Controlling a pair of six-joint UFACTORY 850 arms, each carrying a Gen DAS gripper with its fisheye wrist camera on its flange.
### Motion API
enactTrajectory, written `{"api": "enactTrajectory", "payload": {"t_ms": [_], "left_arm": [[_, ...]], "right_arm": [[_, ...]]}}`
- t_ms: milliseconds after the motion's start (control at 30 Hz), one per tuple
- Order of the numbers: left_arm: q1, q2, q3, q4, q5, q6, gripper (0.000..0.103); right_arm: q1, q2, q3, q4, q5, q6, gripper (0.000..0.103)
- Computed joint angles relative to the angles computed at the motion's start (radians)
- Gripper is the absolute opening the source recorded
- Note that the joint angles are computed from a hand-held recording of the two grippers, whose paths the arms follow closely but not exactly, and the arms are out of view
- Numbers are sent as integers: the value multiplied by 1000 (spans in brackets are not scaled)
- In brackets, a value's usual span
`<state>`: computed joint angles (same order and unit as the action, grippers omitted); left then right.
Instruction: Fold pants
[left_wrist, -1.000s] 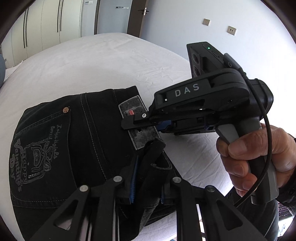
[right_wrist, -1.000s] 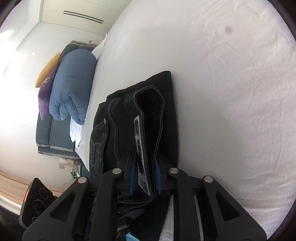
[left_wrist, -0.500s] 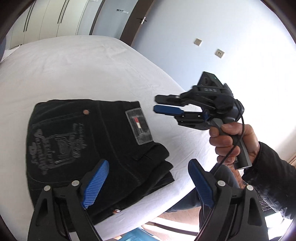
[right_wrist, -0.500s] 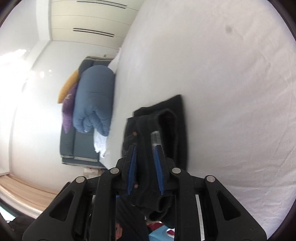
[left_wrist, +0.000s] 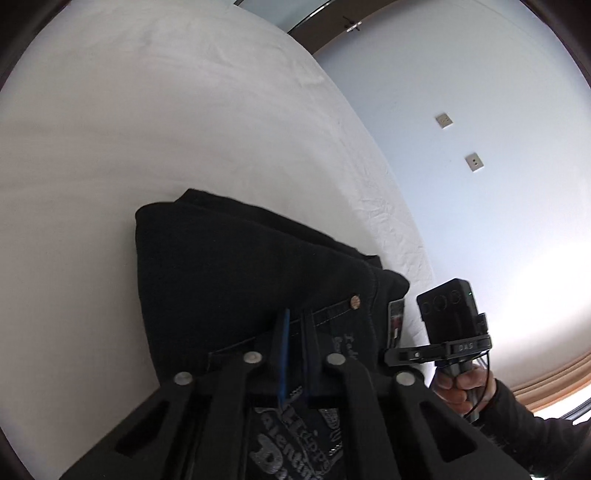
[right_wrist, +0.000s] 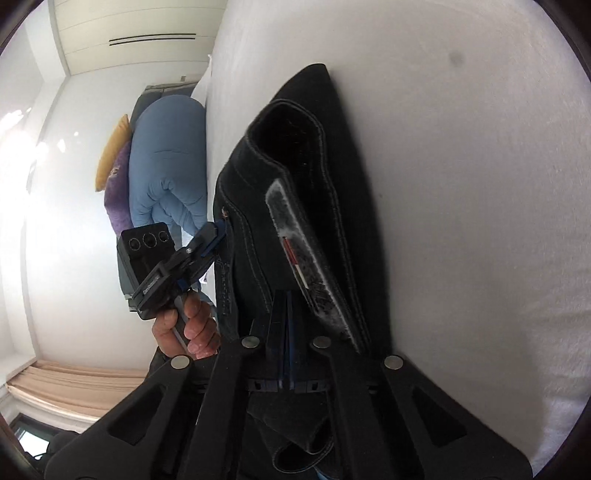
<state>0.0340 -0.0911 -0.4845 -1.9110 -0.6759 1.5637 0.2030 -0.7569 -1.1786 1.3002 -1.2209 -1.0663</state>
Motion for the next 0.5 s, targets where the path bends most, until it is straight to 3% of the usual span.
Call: {"api": "enactTrajectory", "payload": {"t_ms": [167,267,500], "left_arm": [[41,56,66,28,-102,14,1],[-21,134,118,74,-52,-4,1],[-58,290,275,40,-53,-26,1]], "right_arm": [[9,-8,-11,-4,2,-13,0],[16,-1,-11,-4,12,-11,0],[-19,56,60,-55,27,-43,0]]}}
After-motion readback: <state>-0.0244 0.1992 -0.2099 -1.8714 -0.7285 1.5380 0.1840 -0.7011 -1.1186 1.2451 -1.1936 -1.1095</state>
